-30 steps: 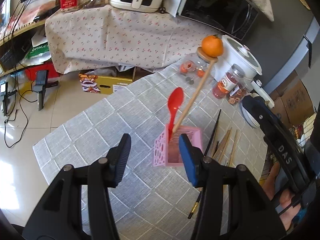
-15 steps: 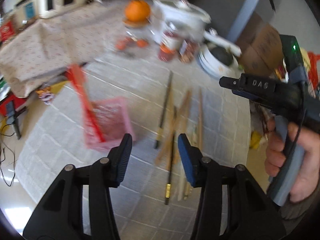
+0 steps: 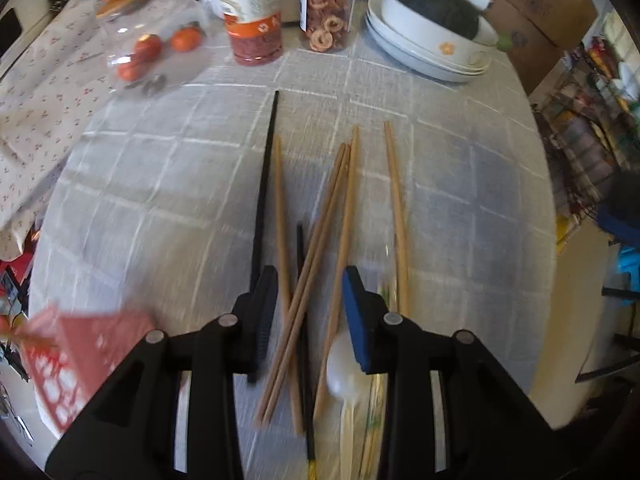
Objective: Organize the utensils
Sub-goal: 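Grasp a pair of wooden chopsticks from the table with the left tool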
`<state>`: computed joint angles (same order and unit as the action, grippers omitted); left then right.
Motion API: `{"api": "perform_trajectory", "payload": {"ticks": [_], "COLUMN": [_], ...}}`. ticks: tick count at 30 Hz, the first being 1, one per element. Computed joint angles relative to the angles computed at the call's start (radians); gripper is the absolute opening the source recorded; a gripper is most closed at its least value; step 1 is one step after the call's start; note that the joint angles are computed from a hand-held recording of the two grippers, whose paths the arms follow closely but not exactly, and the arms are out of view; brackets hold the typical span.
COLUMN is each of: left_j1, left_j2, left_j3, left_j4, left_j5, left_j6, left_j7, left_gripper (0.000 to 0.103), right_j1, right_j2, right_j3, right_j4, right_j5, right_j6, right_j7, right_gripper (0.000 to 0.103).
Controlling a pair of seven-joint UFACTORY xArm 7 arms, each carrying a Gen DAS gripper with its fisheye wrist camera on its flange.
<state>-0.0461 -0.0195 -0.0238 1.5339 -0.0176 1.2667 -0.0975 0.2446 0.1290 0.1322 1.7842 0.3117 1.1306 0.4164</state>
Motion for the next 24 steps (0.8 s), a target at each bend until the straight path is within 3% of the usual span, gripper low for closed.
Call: {"api": "perform_trajectory", "payload": {"ticks": [6,9,12,14,20,24], "left_j1": [-0.007,-0.024,-0.033,-0.019,0.002,-0.031], "left_j2": [0.129,0.188,0.204,0.205,0.207,0.227], "left_j3": [-0.003,-0.008,-0.006,-0.002,0.002,-0.007], "left_j4": [0.117,0.182,0.191,0.195,0.199,0.207], "left_j5": [-0.002,0.043,0.069,0.025,-0.013,0.067], "left_j6": [-0.013,0.039,0.052,0.052,0.073,0.061], "left_j7": [-0.029,-0.021,-0.017,-0.012,0.028,0.039], "left_gripper": [0.035,0.035,0.031,0.018,0.017,0.017], "right_j1": [-0.024,-0.033,-0.040,-0.041,-0.046,-0.042], "right_j2": [0.002,0.014,0.017,0.013,0.024,0.032], "right_j3": [-0.006,-0.002,-0.002,-0.004,-0.001,-0.001], "right_j4": [0.009,0.026,0.031,0.027,0.034,0.044], "right_j5": [0.065,0.113,0.138,0.131,0.152,0.137], "right_j6": [-0.001,0.003,-0.003,-0.010,0.007,0.009], "right_j7": [-0.009,-0.032,-0.045,-0.044,-0.058,-0.055], "right_gripper": [0.043,0.043,0.043,0.043,0.043,0.043]}}
